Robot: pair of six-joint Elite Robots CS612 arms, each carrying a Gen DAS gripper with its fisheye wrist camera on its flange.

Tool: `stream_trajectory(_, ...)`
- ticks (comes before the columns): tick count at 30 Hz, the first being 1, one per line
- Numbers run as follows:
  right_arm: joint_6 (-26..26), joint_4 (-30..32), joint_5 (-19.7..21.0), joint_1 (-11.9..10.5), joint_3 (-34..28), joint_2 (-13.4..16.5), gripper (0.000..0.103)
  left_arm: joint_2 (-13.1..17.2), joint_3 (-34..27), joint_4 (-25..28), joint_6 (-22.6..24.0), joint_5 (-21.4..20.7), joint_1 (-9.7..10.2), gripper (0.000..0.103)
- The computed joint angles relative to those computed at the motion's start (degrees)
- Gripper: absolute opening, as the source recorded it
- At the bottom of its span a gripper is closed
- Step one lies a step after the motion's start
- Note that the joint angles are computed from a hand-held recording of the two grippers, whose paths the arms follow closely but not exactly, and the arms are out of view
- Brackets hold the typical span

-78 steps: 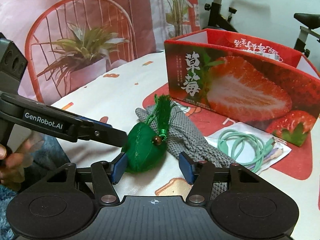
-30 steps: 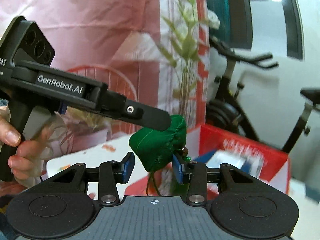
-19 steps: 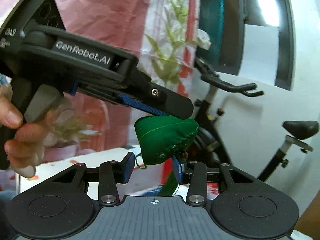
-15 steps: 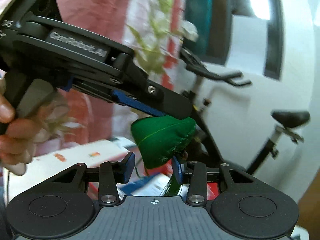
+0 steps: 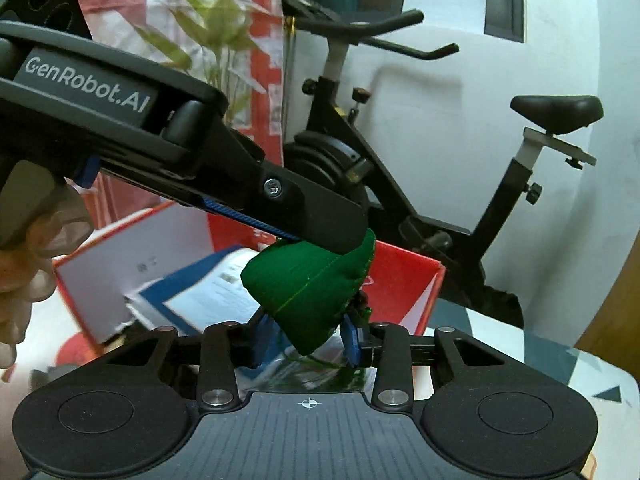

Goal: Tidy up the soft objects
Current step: 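Lower the green pouch into the red box and open both tools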

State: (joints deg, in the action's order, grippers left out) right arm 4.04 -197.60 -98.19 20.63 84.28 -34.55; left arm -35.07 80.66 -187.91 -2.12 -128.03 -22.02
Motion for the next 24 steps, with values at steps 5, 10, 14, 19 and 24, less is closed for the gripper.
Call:
stream_trajectory(5, -1.4, 2.5, -4.5, 0.1, -3.7, 1.8, 0.034, 0.7, -2.0, 1.5, -0.1, 3.3, -0.07, 0.041)
stream_trajectory(10, 0.2, 2.1, -6.6, -0.2, -4.5, 2.3, 0.034, -0.1, -0.5, 0.3, 1.4, 5.7, 0.39, 0.041)
stream_trajectory(14, 2.5, 0.9, -7.5, 0.1, -2.9, 1.6, 0.035, -1.1, 1.5, -1.9, 1.0, 7.4, 0.88, 0.041)
stream_trajectory(19, 6.8, -2.7, -8.8, 1.1, 0.5, 0.0, 0.035, -3.6, 6.2, -5.6, 2.8, 9.1, 1.76, 0.041)
stream_trajectory(24, 10.4, -8.1, -10.1, 2.7, 4.1, -1.3, 0.036, -6.1, 11.7, -9.3, 4.5, 10.4, 2.96, 0.041)
